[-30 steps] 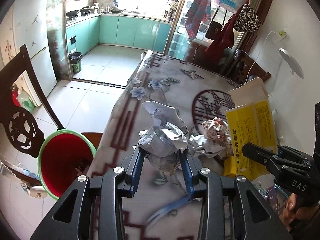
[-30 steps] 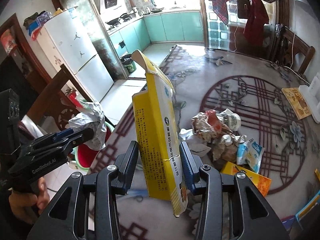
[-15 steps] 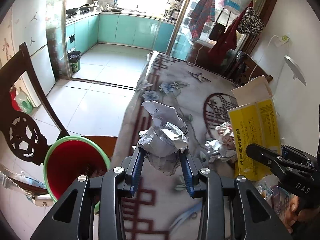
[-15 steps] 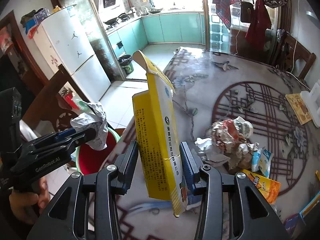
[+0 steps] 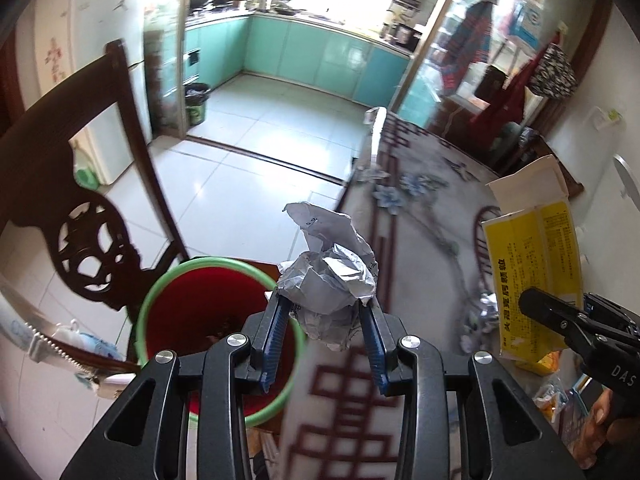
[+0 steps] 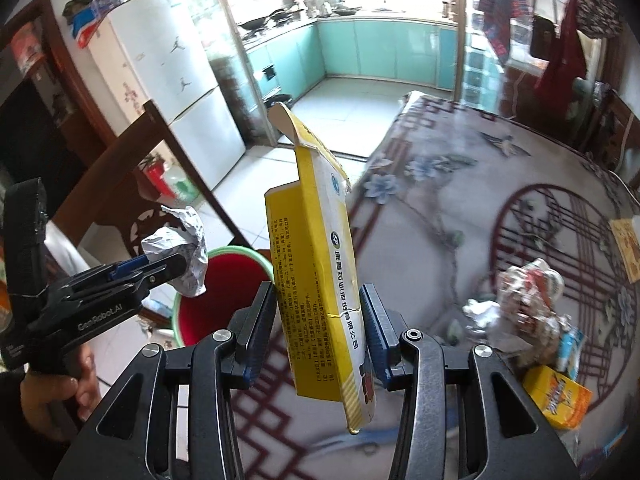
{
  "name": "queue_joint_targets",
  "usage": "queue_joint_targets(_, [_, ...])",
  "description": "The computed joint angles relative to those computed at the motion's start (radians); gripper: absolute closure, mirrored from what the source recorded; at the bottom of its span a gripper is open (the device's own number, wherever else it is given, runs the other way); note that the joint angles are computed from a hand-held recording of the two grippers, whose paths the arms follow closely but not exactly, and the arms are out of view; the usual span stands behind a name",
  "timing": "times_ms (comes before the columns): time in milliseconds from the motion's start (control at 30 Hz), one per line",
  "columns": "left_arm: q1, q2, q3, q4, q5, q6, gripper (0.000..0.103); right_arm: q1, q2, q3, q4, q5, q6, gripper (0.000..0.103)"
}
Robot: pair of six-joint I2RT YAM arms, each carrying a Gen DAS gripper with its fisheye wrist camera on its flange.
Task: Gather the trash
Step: 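Carry the yellow carton and foil over the red bucket with both tools, then open both tools to drop the carton and foil into the bucket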
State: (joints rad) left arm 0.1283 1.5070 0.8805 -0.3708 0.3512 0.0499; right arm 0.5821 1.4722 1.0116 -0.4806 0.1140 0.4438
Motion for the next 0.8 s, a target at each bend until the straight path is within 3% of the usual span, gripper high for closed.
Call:
queue_joint_targets(400, [0.215,0.141,0.045,0.017,0.007,0.108,0.069,0.082,0.24,0.191,0.012,-0.052,-0.011,0.062])
queue_joint_targets(800, [0.281,0.307,0.128,0.046,-0.052,0.146,0.069,0.117,0.458,0.349,0.001,-0.154,-0.029,0.061])
